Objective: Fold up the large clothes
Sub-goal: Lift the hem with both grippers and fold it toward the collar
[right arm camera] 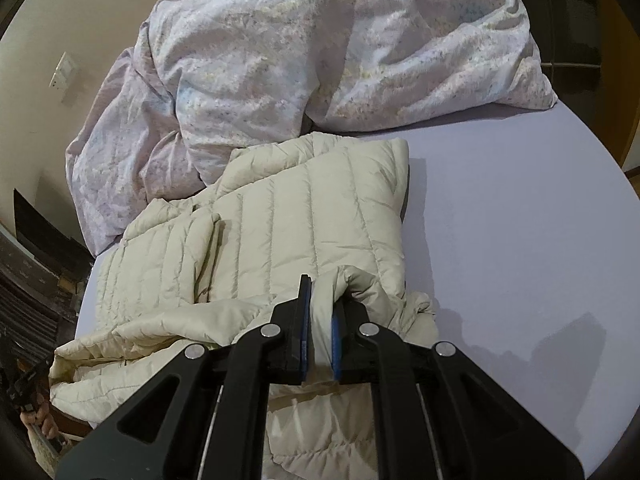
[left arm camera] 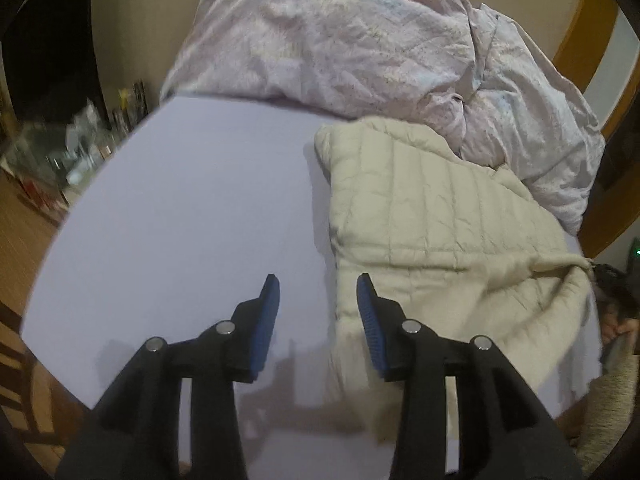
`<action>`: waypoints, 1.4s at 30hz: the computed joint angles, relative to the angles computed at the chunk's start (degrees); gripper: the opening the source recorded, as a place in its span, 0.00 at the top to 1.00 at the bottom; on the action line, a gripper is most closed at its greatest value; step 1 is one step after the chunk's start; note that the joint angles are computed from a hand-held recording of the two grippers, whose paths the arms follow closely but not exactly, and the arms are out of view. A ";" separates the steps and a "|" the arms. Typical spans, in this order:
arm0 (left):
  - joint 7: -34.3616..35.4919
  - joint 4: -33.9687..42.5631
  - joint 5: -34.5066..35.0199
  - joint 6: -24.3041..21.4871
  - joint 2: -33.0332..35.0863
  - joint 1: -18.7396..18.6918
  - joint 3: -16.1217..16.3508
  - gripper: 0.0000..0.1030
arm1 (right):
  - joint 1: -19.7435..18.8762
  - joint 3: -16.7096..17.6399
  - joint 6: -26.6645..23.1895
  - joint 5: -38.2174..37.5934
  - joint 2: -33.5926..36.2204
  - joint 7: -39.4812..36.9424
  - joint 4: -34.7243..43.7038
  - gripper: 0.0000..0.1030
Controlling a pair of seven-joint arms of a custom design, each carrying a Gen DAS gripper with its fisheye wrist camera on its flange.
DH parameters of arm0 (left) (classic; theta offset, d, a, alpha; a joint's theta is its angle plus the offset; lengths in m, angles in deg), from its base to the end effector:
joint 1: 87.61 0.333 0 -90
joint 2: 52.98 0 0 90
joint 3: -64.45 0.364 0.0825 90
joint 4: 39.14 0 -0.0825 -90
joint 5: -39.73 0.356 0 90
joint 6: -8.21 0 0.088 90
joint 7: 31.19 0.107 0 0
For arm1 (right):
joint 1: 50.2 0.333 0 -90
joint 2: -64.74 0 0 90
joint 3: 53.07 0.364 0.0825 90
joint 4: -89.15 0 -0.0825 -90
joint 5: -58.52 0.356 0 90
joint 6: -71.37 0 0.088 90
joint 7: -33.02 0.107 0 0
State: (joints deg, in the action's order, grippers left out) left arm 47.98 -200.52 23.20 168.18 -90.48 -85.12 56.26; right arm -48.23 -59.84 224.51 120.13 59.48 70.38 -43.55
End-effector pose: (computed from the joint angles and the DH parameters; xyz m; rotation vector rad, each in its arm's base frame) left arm 0.3184 -0.0242 0.5047 -2.2195 1.5861 -0.7860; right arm 0.4937 -0.0694 0.4807 -1.6355 1.7156 -0.2257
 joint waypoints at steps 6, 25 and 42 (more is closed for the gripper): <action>5.51 -0.02 -8.71 -4.26 0.06 -7.78 7.01 0.60 | -0.51 0.03 -0.49 -0.77 0.68 1.69 0.30 0.92; 6.49 1.95 -13.61 -9.08 -2.26 -6.34 3.32 0.48 | -1.11 -0.17 -0.74 -1.32 0.60 2.03 -0.41 0.92; 4.89 2.21 -11.32 -13.37 -6.09 -7.37 1.75 0.33 | -1.10 -0.19 -0.61 -2.16 0.26 2.59 -0.80 0.92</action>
